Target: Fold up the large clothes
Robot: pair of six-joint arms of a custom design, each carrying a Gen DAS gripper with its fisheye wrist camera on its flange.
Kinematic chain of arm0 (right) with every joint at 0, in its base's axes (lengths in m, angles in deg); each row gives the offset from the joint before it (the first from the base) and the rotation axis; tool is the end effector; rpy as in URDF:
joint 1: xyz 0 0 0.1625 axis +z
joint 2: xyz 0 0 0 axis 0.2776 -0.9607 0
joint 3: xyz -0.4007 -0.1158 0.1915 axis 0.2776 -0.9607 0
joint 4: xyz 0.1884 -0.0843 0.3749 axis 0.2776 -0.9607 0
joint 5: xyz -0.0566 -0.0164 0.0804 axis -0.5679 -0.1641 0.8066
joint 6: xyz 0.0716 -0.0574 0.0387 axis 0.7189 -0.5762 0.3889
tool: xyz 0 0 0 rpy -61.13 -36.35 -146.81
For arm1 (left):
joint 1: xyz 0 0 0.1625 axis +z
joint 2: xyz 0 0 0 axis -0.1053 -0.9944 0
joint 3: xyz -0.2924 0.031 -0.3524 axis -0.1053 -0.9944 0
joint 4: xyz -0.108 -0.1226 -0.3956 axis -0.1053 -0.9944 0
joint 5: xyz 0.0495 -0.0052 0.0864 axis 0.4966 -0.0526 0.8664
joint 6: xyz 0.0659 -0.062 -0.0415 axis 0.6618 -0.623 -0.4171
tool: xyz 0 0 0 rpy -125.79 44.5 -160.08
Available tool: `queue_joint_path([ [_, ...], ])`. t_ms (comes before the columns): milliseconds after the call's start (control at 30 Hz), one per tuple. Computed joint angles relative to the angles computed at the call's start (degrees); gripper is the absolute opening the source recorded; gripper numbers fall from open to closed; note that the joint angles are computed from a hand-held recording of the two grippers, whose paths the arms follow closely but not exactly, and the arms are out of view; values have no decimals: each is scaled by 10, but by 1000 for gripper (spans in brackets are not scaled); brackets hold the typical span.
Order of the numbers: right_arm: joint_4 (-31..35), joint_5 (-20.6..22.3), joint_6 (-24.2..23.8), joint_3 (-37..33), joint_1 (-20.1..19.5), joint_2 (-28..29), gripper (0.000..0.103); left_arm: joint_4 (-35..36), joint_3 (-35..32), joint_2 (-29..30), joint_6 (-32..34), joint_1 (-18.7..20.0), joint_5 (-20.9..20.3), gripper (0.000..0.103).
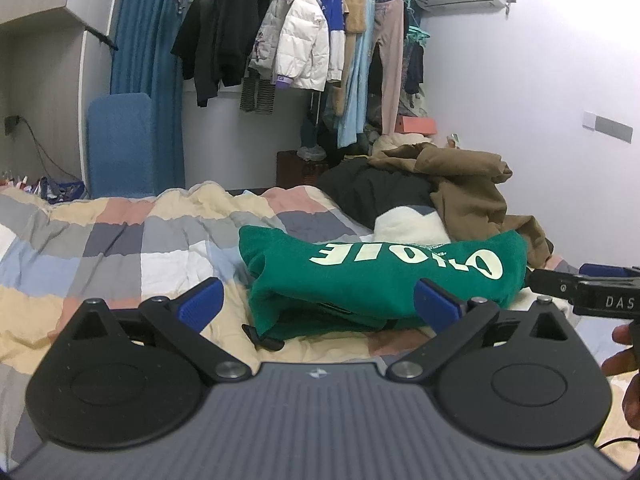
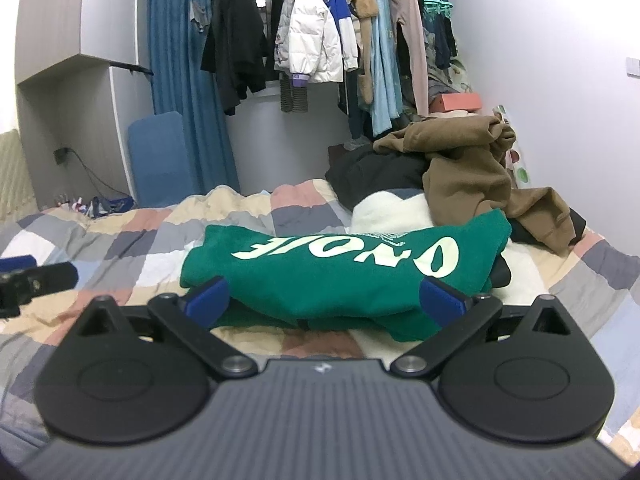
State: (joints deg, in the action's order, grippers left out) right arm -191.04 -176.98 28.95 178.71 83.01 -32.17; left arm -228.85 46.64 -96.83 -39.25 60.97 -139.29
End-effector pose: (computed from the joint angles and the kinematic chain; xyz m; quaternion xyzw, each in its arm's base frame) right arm 0.1632 -0.6256 0.4294 -0.0174 -0.6706 0.6036 0.4309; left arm -0.3512 -0.7541 0.3017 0.4794 0.8097 -0.3359 0.0421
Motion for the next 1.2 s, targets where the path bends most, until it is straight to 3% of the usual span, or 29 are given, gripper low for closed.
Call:
queue_joint_path([
  [1200,2,-5,-6,6,1,-6,103,-22,20,-13,-2,-3,1,103],
])
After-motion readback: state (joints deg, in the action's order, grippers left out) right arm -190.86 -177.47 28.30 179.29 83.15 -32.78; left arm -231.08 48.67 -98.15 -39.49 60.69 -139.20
